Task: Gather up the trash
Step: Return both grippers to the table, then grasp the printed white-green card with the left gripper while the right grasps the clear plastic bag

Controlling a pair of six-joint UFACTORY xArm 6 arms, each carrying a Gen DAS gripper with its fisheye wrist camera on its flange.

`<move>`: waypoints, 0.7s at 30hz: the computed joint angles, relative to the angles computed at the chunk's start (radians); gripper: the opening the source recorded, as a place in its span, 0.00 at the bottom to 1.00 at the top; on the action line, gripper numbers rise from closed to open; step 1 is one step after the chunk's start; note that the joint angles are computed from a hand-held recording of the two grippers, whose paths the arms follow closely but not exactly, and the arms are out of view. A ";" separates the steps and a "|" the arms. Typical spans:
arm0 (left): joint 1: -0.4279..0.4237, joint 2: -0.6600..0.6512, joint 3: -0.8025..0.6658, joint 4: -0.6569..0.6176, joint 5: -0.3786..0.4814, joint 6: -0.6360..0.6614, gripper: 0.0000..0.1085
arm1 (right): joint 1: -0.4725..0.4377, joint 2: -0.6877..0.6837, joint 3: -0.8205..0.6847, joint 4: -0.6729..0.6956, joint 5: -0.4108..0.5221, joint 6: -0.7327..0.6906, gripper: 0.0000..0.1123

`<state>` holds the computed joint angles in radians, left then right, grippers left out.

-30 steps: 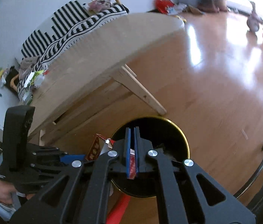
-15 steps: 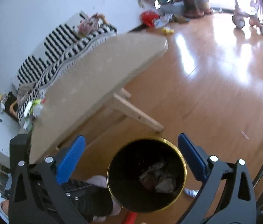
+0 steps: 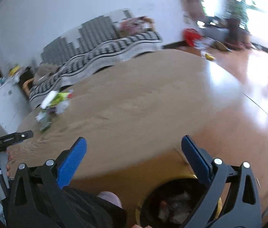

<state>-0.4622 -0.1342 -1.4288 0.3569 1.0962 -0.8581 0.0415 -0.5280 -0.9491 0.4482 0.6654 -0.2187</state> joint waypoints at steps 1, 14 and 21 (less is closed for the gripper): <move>0.030 -0.005 0.008 -0.010 -0.004 0.003 0.90 | 0.047 0.061 -0.049 -0.006 -0.016 0.009 0.86; 0.214 0.288 -0.208 -0.149 -0.067 0.160 0.90 | 0.325 0.821 -0.915 -0.189 0.104 0.170 0.86; 0.234 0.288 -0.169 -0.106 -0.126 0.238 0.90 | 0.389 1.133 -1.302 -0.310 0.301 0.196 0.86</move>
